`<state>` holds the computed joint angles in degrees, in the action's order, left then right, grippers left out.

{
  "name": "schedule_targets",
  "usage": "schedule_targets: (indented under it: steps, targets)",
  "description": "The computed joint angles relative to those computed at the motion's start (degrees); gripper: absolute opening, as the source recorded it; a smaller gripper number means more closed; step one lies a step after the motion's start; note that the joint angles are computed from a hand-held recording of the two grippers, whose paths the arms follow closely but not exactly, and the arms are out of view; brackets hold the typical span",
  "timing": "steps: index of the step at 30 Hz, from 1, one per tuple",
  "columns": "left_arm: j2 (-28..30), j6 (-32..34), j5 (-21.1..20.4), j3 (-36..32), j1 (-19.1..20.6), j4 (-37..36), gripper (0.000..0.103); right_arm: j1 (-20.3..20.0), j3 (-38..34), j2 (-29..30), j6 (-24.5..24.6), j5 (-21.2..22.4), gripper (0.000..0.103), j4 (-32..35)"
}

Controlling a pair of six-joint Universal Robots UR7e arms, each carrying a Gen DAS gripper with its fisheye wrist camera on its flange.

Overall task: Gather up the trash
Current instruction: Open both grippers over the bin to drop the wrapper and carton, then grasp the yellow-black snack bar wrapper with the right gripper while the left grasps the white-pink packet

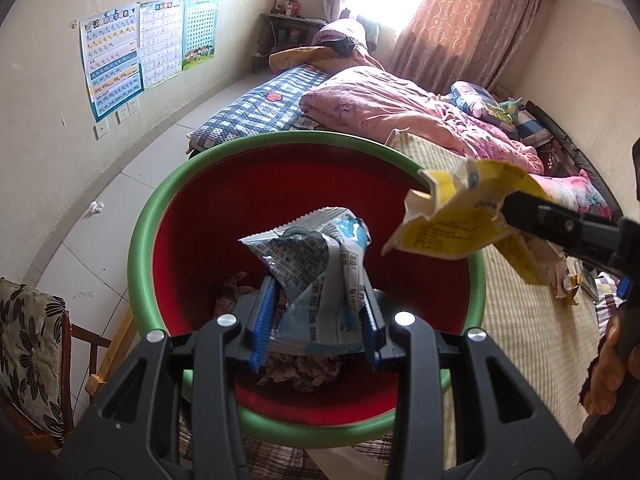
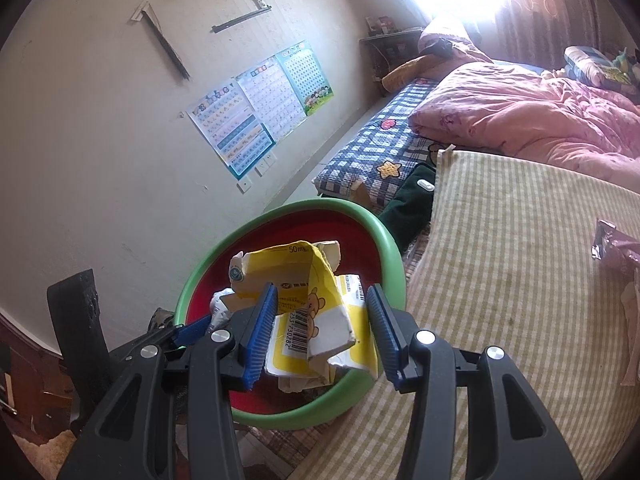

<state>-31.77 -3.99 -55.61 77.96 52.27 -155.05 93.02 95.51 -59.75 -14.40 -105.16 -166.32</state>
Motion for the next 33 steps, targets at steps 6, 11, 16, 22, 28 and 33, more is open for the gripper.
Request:
schedule_targets:
  steps: [6, 11, 16, 22, 28, 33]
  targets:
    - [0.25, -1.76, 0.99, 0.07, 0.04, 0.51, 0.062, -0.34, -0.43, -0.16, -0.53, 3.04, 0.065, 0.57]
    - [0.61, -2.13, 1.58, -0.04, -0.29, 0.60, 0.071, -1.15, 1.56, -2.18, 0.02, 3.75, 0.069, -0.78]
    - [1.32, -2.77, 3.26, 0.28, -1.34, -0.75, 0.072, -3.52, 5.47, -6.68, -0.12, 1.04, 0.070, -3.21]
    - [2.32, -2.80, 5.47, 1.50, -4.10, -7.30, 0.072, -9.41, 10.52, -14.32, 1.23, -6.09, 0.070, -8.75]
    - [5.33, -5.51, 3.70, -0.25, -7.00, -4.92, 0.072, -16.65, 13.60, -20.55, 5.14, -8.54, 0.070, -8.99]
    - [9.37, -7.06, -0.20, -3.65, -9.55, -1.02, 0.072, -22.77, 13.00, -22.36, 6.12, -2.01, 0.059, -1.17]
